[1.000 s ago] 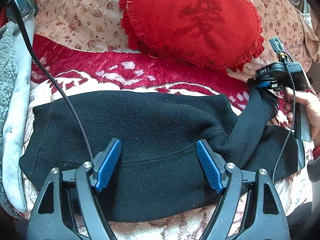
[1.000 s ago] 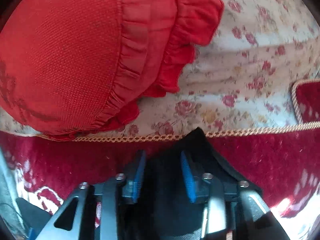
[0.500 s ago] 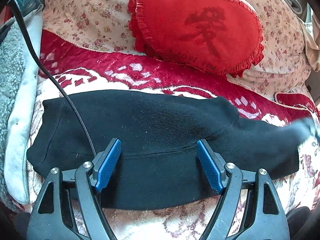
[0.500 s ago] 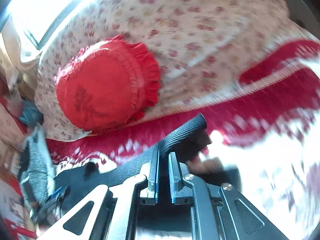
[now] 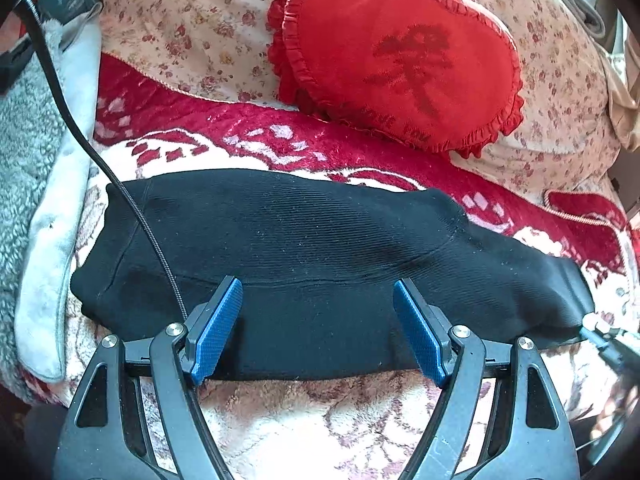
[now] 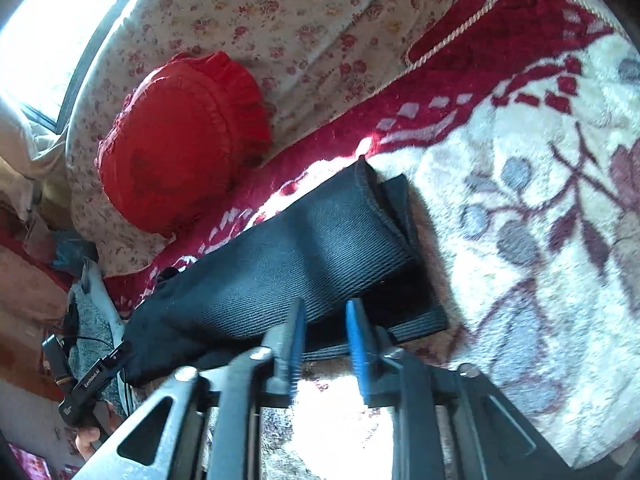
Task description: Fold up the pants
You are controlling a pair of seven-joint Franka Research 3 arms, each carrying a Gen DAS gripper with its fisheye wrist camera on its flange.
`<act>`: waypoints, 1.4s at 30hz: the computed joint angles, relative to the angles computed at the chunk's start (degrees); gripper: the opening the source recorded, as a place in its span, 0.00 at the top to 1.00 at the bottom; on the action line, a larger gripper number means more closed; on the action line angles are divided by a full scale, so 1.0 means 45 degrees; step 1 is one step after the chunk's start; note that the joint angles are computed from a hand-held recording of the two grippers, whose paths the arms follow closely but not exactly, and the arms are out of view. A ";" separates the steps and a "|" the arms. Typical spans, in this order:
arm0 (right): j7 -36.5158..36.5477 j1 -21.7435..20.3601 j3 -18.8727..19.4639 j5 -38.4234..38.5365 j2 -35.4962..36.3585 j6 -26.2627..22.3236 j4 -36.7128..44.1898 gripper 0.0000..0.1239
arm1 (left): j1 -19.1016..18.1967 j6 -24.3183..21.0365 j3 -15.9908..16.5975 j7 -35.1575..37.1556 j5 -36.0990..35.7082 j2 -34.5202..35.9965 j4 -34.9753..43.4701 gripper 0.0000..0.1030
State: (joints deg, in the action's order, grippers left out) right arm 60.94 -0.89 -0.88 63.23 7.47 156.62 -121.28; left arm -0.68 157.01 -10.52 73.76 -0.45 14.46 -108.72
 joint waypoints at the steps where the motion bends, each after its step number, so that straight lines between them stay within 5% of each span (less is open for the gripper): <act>1: 0.0122 0.0036 0.0022 -0.0023 0.0100 0.0021 0.0040 0.77 | 0.0082 0.0051 -0.0085 0.0133 -0.0200 -0.0037 -0.0058 0.24; 8: -0.2086 0.0031 0.0533 0.3701 0.0848 0.0332 0.0974 0.78 | 0.0101 0.0020 -0.0162 0.0429 -0.0622 -0.0135 -0.0126 0.24; 9: -0.2109 0.0135 0.0528 0.3500 0.0961 0.0535 0.1109 0.81 | 0.0098 0.0052 -0.0173 0.0457 -0.0657 -0.0158 -0.0142 0.24; 10: -0.2029 0.0289 0.0530 0.3142 0.0991 0.0977 0.1137 0.96 | 0.0086 0.0090 -0.0167 0.0476 -0.0649 -0.0215 -0.0185 0.24; 13: -0.2981 0.0238 0.0638 0.3830 0.0388 0.1383 0.0686 0.96 | 0.0019 0.0235 -0.0082 0.0395 -0.0498 -0.0419 -0.0347 0.24; 17: -0.1582 0.0669 0.0277 0.1450 -0.0512 0.1741 -0.0331 0.97 | -0.0062 0.0273 -0.0028 0.0194 -0.0418 -0.0304 -0.0281 0.24; 20: 0.0913 0.1094 -0.0342 -0.1765 0.0439 0.1362 0.0070 0.96 | -0.0186 -0.0181 -0.0034 0.0132 -0.0166 -0.0001 -0.0068 0.24; 22: 0.1188 0.0409 0.0017 -0.1718 0.0610 0.0540 0.0131 0.95 | -0.0298 -0.0361 0.0057 0.0097 0.0285 -0.0003 -0.0053 0.24; 24: 0.1129 0.0038 0.0256 -0.1290 0.0110 0.0804 -0.0346 0.92 | -0.0479 -0.0295 0.0252 -0.0304 0.0900 -0.0057 -0.0127 0.24; 27: 0.5146 0.0581 -0.0710 -0.5415 -0.0669 0.1798 -0.1409 0.92 | -0.0216 -0.0133 -0.0006 0.0013 0.0384 -0.0084 -0.0147 0.24; 30: 0.6904 0.0443 -0.0898 -0.7641 -0.1346 0.2520 -0.2042 0.92 | -0.0238 -0.0051 -0.0085 0.0116 0.0294 -0.0097 -0.0069 0.24; 37: 0.2374 0.0592 -0.0010 -0.4128 -0.0622 0.2161 -0.0214 0.92 | -0.0501 0.0011 -0.0348 0.0586 0.0241 0.0100 0.0274 0.24; 42: 0.2531 0.0980 0.0268 -0.5368 0.1265 0.0848 0.1827 0.92 | -0.0943 -0.0096 -0.0338 0.0716 0.0775 0.0624 0.0835 0.24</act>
